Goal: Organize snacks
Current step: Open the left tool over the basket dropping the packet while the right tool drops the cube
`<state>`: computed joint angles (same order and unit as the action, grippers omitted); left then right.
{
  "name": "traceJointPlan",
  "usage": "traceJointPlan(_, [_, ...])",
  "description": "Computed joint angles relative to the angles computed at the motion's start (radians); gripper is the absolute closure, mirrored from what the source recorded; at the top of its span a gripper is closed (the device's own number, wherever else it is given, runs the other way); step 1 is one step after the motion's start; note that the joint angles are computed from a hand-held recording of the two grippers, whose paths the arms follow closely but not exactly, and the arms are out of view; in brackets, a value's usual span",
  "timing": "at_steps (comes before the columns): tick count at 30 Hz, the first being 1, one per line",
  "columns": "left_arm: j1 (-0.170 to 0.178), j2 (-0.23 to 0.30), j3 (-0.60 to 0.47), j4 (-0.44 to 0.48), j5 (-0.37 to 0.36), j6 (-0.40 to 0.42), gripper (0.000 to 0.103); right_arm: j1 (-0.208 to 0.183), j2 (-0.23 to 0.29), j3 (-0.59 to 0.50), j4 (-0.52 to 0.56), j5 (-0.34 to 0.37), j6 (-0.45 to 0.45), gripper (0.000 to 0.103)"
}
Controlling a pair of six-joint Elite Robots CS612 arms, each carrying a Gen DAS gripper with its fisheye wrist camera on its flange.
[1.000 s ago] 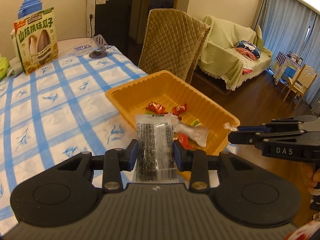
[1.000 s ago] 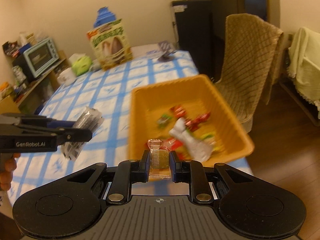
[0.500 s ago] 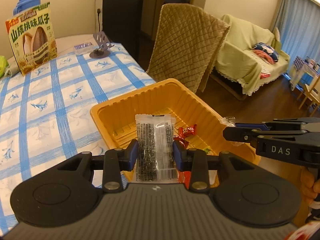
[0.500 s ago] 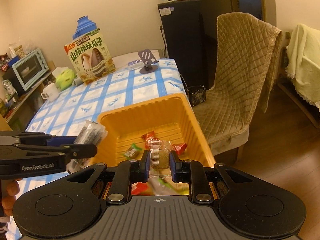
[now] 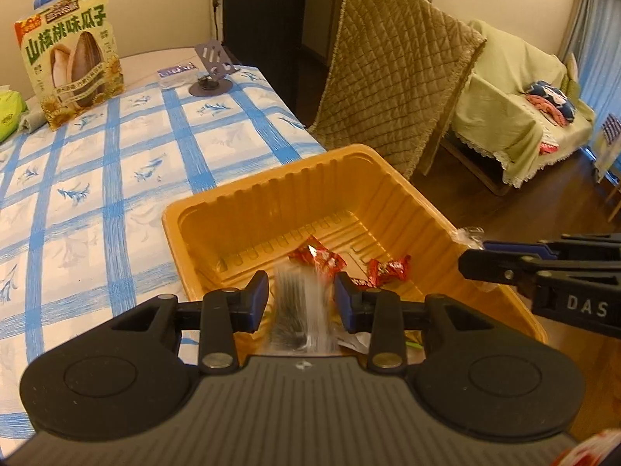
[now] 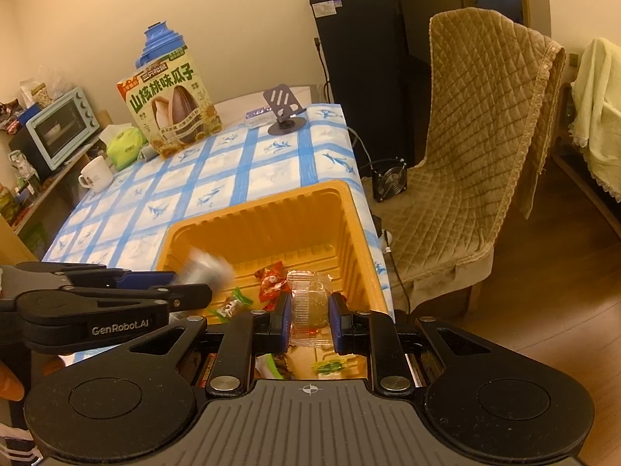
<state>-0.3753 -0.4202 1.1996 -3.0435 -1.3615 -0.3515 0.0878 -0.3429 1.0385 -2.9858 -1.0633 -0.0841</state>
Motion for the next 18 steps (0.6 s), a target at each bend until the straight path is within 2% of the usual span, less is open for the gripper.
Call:
traceJointPlan(15, [-0.011, -0.032, 0.043, 0.004, 0.049, -0.065, 0.069, -0.006, 0.03, -0.059, 0.07, 0.067, -0.056, 0.082])
traceJointPlan(18, [-0.015, -0.039, 0.052, 0.002, 0.063, -0.075, 0.063, -0.005, 0.036, -0.067, 0.078, 0.073, -0.065, 0.082])
